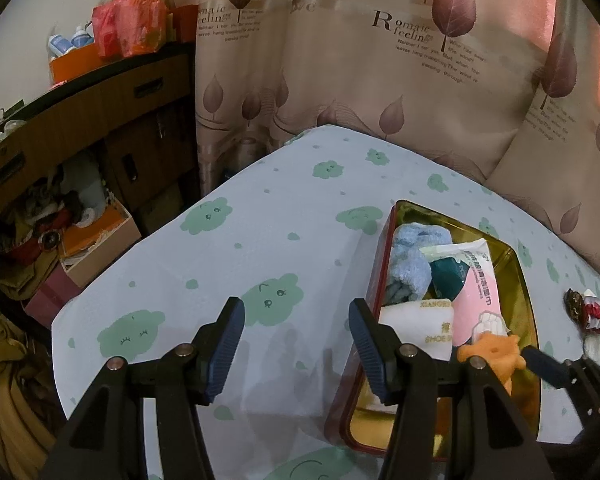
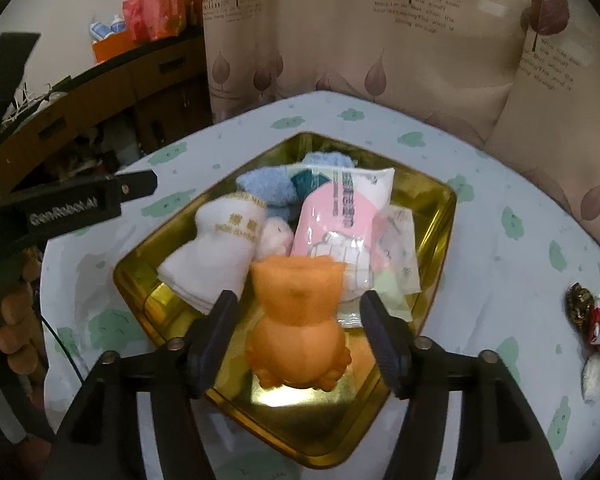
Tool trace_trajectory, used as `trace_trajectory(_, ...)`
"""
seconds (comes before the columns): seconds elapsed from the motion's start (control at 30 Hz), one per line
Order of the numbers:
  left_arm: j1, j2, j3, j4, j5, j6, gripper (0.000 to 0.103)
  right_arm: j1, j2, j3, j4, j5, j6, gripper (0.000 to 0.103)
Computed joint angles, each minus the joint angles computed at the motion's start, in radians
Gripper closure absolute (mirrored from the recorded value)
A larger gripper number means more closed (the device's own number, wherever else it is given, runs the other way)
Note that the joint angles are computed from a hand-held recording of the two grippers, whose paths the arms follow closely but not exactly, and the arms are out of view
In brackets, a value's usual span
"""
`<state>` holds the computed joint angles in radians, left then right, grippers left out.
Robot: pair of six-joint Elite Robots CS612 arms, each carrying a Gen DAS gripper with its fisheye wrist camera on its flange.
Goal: Organize soft objects
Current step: 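Carry the orange plush toy into the tin and open the right gripper, then move the right gripper to the white fluffy slipper and grasp it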
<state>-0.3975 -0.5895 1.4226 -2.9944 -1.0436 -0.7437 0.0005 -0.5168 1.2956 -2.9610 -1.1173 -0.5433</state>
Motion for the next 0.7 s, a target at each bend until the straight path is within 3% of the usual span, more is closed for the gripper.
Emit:
trace_trajectory(0.27, -0.002, 0.001, -0.001, -0.001, 0.009, -0.002, 0.047, -0.020, -0.023, 0.026, -0.045, 0.040, 0.043, 0.038)
trace_trajectory(0.37, -0.004, 0.001, 0.001, -0.012, 0.018, -0.003, 0.047, -0.034, -0.028, 0.035, -0.078, 0.025, 0.058, 0.036)
trace_trajectory(0.7, -0.005, 0.002, 0.000, -0.011, 0.025, 0.001, 0.047, -0.120, -0.007, 0.008, -0.115, -0.137, 0.180, 0.032)
